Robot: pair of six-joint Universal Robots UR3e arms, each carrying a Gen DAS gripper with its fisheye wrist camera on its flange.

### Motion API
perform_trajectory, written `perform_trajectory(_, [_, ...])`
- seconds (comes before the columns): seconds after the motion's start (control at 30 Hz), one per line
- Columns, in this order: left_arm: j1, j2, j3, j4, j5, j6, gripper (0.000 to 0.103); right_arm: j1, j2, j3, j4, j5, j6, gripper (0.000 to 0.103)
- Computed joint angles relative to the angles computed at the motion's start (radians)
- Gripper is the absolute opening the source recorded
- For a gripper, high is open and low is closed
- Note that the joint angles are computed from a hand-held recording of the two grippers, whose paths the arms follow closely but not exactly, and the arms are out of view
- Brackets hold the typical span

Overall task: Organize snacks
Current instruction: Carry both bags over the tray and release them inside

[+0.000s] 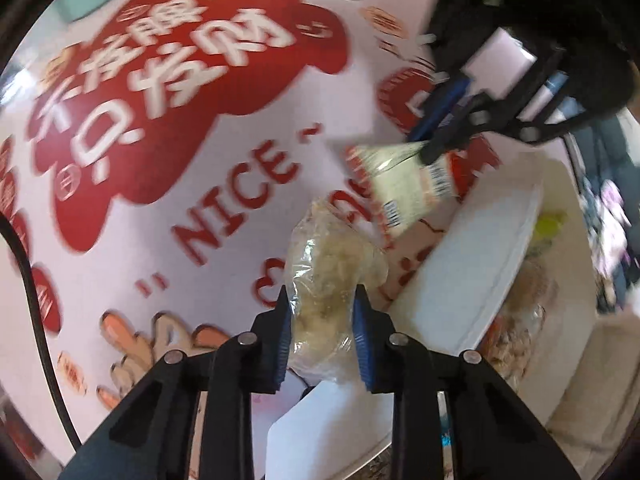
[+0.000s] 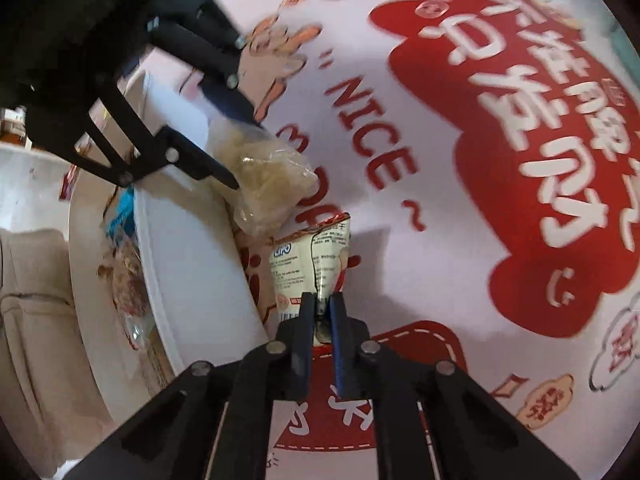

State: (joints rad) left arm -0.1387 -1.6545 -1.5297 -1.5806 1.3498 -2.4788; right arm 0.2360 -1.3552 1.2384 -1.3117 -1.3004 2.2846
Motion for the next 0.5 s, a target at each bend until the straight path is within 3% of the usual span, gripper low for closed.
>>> perform_trajectory(0.23, [0.031, 0.183, -0.035, 0.035, 0.019, -0.141, 0.024, -0.103, -0.193, 0.050, -0.038, 0.080, 0.030, 0.007])
perform_trajectory(0.37, [0.079, 0.288, 0.087, -0.055, 0.021, -0.187, 0.024, -0.156, -0.352, 0.082, -0.018, 0.125, 0.028, 0.007])
perform_trajectory(0.5, [0.042, 0.366, 0.229, -0.128, 0.040, -0.283, 0.024, -0.114, -0.464, 0.127, -0.089, 0.158, 0.106, 0.007])
